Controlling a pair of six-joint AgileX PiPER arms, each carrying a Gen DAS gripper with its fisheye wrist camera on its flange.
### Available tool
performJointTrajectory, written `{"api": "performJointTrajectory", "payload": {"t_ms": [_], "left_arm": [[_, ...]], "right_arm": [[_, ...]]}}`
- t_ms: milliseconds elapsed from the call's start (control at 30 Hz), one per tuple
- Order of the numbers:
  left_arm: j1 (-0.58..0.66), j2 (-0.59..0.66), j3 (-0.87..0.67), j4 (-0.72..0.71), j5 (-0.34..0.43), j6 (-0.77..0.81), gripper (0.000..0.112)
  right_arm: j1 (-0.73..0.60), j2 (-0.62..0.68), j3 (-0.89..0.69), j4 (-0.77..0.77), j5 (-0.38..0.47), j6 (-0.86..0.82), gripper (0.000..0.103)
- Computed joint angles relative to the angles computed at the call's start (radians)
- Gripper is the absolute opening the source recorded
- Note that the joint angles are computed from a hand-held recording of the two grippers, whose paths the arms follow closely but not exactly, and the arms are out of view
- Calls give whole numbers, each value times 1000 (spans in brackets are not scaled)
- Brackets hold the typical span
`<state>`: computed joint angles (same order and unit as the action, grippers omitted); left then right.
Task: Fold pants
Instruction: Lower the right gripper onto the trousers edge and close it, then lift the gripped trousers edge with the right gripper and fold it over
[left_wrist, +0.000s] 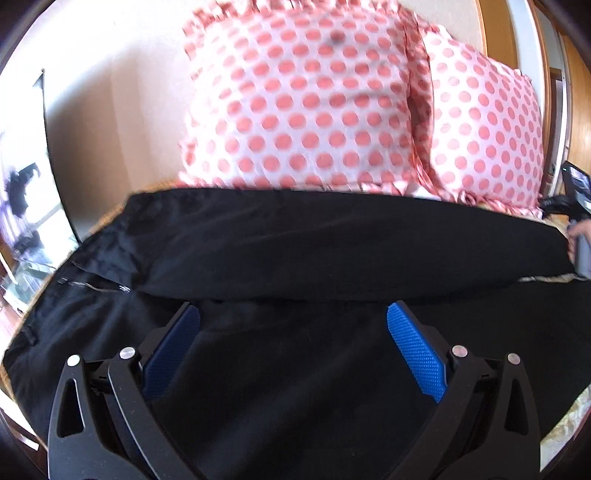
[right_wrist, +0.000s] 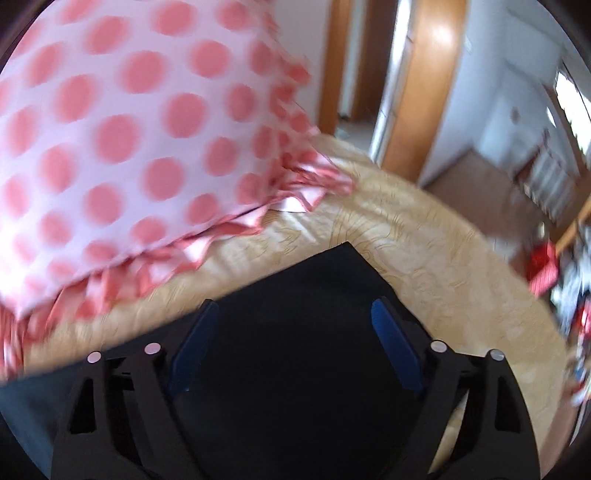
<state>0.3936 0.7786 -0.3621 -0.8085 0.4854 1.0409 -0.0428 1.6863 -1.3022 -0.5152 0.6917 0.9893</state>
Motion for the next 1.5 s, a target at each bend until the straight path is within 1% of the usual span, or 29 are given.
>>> {"api": "performJointTrajectory", "payload": {"t_ms": [33,67,100,200,300,400,433,467,500,533,567,600,667,700,733,833,900,1000,1067,1167,1200,1233,1267,1300,1333,1367,1433,1467,1500], "left_arm": [[40,29,-7,-53,48,71,101],[59,45,-10,-76,71,101,101],[65,59,-13,-80,78,104,101],[104,88,-23,-106,117,136,101],[116,113,-31,-109,133,141,101],[119,138,-43,-103,142,130,101],[122,149,-47,-101,147,127,101],[123,160,-52,-97,150,121,101],[122,167,-56,-92,151,113,101],[122,177,-61,-86,151,104,101],[122,183,-63,-83,151,99,101],[123,187,-65,-82,154,97,101],[144,194,-66,-96,170,112,101],[158,199,-67,-105,181,121,101],[167,203,-69,-110,188,127,101],[203,214,-73,-127,212,138,101],[233,221,-75,-147,236,159,101],[276,228,-77,-174,266,181,101],[296,230,-76,-187,277,192,101],[303,219,-72,-196,277,199,101],[303,212,-69,-199,275,201,101],[299,205,-66,-199,269,199,101],[300,199,-64,-200,267,201,101],[300,188,-60,-203,263,203,101],[299,182,-57,-204,261,204,101],[295,172,-53,-204,254,203,101],[288,158,-49,-201,242,200,101],[277,149,-47,-196,229,192,101],[256,134,-43,-184,209,176,101]], "right_arm": [[-7,21,-20,11,4,17,79],[-19,50,-52,40,17,12,78],[-24,71,-78,51,31,10,78],[-16,121,-136,2,90,64,76],[-6,169,-176,-25,125,98,72],[-5,158,-130,-70,71,143,70],[-2,143,-107,-85,57,153,66],[11,126,-95,-98,69,164,59],[17,111,-78,-108,67,176,55],[9,110,-66,-118,59,184,42],[2,93,-40,-123,42,190,33],[-13,84,-22,-113,9,181,31],[-67,27,77,-60,-133,145,20],[-83,10,99,-21,-173,112,15],[-100,-26,151,28,-238,70,7],[-110,-137,270,27,-322,65,4],[-132,-253,388,97,-408,-5,4],[-172,-415,538,374,-489,-294,4],[-187,-547,652,571,-519,-494,3],[-211,-719,784,860,-510,-794,3],[-226,-810,845,959,-479,-894,3],[-253,-862,874,1052,-445,-994,3],[-293,-937,921,1145,-389,-1094,3],[-323,-973,952,1209,-360,-1172,3],[-365,-1039,993,1234,-300,-1212,3],[-393,-1099,1024,1220,-246,-1212,3],[-408,-1203,1071,1123,-164,-1134,3],[-414,-1223,1085,1113,-138,-1136,3],[-446,-1237,1097,1141,-105,-1178,3]]}}
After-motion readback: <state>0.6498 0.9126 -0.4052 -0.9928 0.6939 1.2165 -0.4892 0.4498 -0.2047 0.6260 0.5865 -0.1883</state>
